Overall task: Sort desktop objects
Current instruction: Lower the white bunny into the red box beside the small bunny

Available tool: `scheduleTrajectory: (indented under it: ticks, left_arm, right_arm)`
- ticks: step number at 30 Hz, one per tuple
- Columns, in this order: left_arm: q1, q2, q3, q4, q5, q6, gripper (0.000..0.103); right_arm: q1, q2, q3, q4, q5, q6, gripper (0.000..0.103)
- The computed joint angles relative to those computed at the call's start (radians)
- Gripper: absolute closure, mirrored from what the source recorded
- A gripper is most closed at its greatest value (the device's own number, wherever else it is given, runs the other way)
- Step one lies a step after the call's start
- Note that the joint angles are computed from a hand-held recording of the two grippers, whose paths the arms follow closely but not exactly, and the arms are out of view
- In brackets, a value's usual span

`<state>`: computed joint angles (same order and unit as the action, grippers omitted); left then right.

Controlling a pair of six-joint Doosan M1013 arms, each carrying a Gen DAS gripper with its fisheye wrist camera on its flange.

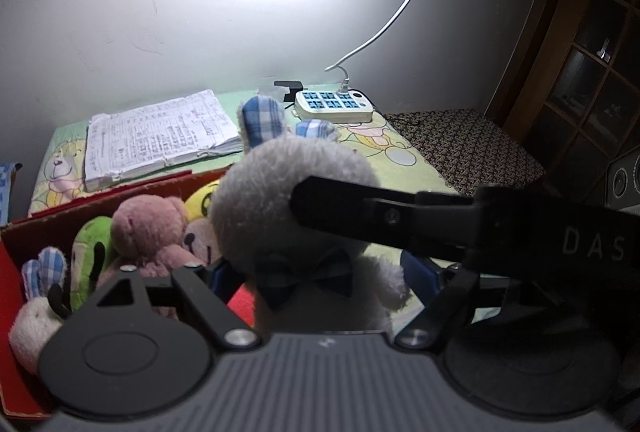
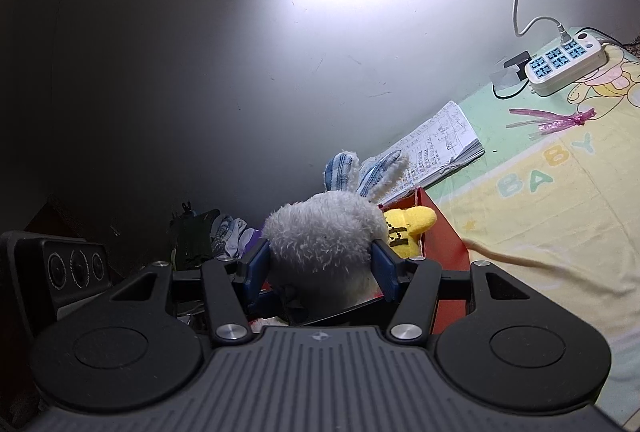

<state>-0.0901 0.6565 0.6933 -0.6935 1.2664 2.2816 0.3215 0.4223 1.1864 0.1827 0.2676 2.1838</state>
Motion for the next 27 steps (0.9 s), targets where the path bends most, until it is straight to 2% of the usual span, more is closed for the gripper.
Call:
scheduleTrajectory:
  ticks: [4,10,17,27]
  left_arm:
    - [0.014,0.023,-0.044,-0.006,0.033,-0.016,0.020]
    - [0.029,0.038,-0.080,0.012,0.043,-0.033,0.020]
    - [0.047,0.050,-0.110,0.064,0.044,-0.072,0.020]
    - [0.065,0.037,-0.079,0.138,0.003,-0.113,0.020]
  right_arm:
    - [0.018,0.017,-0.033,-0.137,0.015,0.119,0.045]
    - [0.033,0.044,-0.081,-0.177,0.036,0.167,0.045]
    - [0.043,0.082,-0.132,-0.087,0.039,0.122,0.045]
    - [0.062,0.133,-0.190,0.072,0.057,-0.022,0.045]
